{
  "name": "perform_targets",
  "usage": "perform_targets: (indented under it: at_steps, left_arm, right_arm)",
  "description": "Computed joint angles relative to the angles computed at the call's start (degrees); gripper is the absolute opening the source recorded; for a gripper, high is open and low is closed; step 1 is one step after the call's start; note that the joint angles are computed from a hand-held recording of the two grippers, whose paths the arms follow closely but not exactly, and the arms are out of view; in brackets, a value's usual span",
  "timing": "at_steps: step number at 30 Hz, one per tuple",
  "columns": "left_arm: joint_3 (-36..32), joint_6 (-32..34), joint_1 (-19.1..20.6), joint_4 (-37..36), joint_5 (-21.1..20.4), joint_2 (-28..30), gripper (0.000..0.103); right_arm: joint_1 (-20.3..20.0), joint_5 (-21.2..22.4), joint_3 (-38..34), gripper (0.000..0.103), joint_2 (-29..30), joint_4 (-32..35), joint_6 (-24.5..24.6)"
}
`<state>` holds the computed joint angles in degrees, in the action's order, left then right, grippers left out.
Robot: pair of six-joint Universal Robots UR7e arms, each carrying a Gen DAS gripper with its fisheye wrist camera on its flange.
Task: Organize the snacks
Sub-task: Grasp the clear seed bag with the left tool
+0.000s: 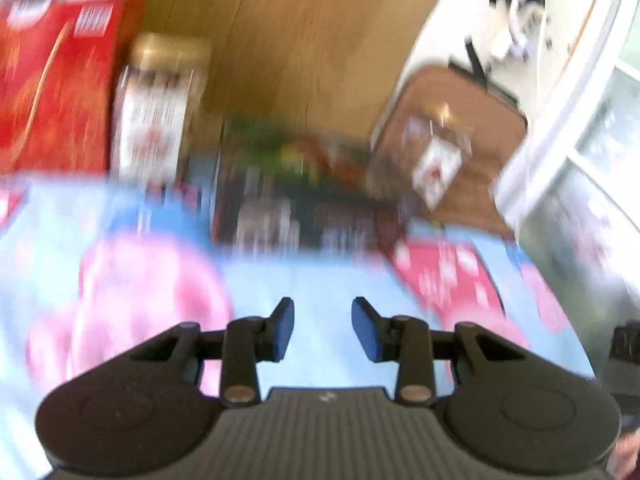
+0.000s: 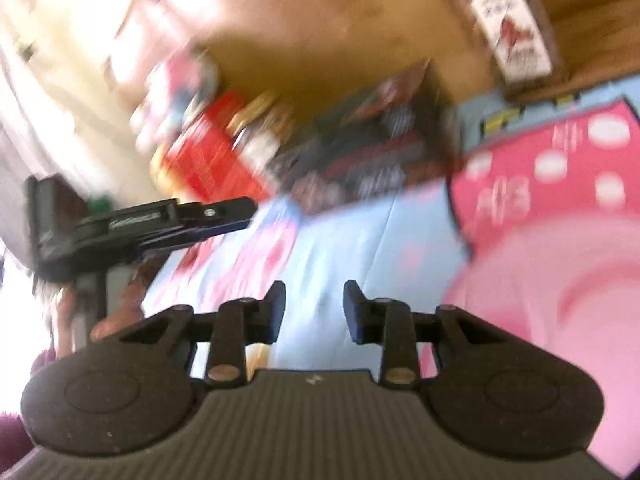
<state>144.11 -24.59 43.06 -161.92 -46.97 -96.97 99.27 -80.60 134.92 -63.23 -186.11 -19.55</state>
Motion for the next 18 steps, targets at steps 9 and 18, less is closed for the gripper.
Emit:
perform_targets:
  at_steps: [9,18]
  left_arm:
    - [10.8,-18.7,-13.8,23.5,0.5,-25.4,0.033]
    - [12.6,-17.8,-14.8,19.8,-6.1,-17.0,0.048]
  right_arm:
    - [1.1,-4.5,12.5,0.058,-7.8,-5.5,-7.2]
    - [0.6,-4.9,18.6,0.068,-14.4,-2.0,-13.8]
